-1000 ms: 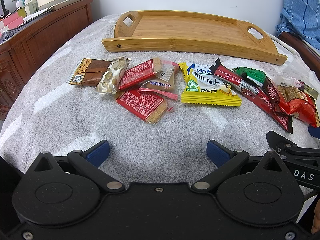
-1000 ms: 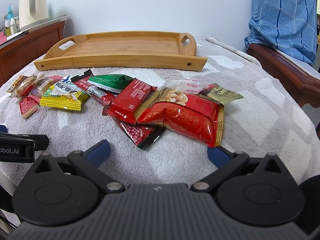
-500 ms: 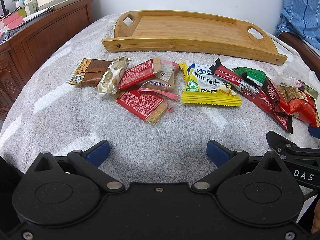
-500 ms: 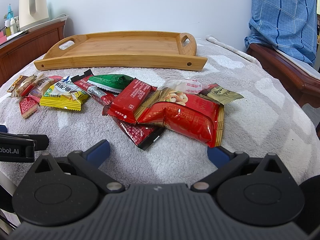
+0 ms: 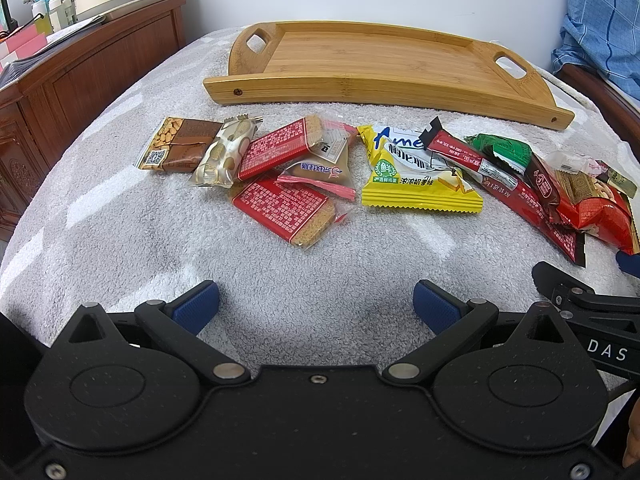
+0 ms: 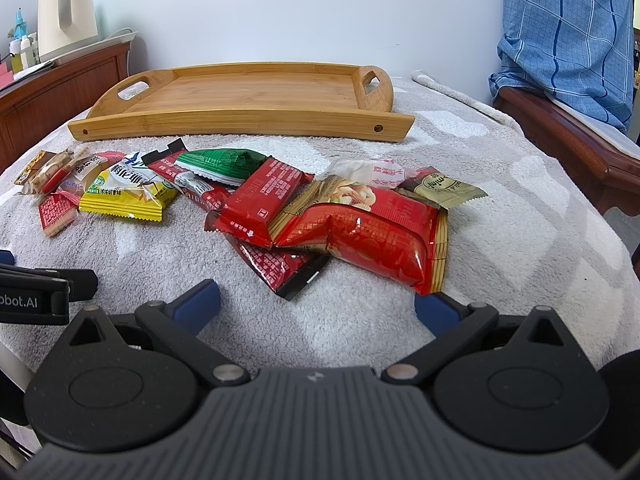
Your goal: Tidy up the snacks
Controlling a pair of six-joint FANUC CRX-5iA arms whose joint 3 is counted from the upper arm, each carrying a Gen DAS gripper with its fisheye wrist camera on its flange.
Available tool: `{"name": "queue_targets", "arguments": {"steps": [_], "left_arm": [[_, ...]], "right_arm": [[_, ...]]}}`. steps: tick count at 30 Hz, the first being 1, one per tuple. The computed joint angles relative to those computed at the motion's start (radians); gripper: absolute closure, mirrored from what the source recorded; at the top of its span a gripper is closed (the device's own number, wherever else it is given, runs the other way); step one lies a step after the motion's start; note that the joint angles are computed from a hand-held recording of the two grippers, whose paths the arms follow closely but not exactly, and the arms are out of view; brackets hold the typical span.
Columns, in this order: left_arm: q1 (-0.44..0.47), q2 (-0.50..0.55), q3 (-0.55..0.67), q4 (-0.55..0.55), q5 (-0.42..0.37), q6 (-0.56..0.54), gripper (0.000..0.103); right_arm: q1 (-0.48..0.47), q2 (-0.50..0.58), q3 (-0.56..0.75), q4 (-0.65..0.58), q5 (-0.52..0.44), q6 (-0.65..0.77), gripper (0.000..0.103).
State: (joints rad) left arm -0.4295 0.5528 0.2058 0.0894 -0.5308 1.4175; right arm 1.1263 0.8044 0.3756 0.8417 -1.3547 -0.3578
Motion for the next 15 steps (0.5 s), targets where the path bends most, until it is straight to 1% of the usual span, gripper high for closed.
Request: {"name": "queue_targets", "arguments": {"steps": [15], "left_arm": [[-0.001, 0.005, 0.008, 0.001, -0.003, 0.002, 0.000]], "right_arm": [[-0.001, 0.000, -0.002, 0.003, 0.000, -0.002, 0.000]]}}
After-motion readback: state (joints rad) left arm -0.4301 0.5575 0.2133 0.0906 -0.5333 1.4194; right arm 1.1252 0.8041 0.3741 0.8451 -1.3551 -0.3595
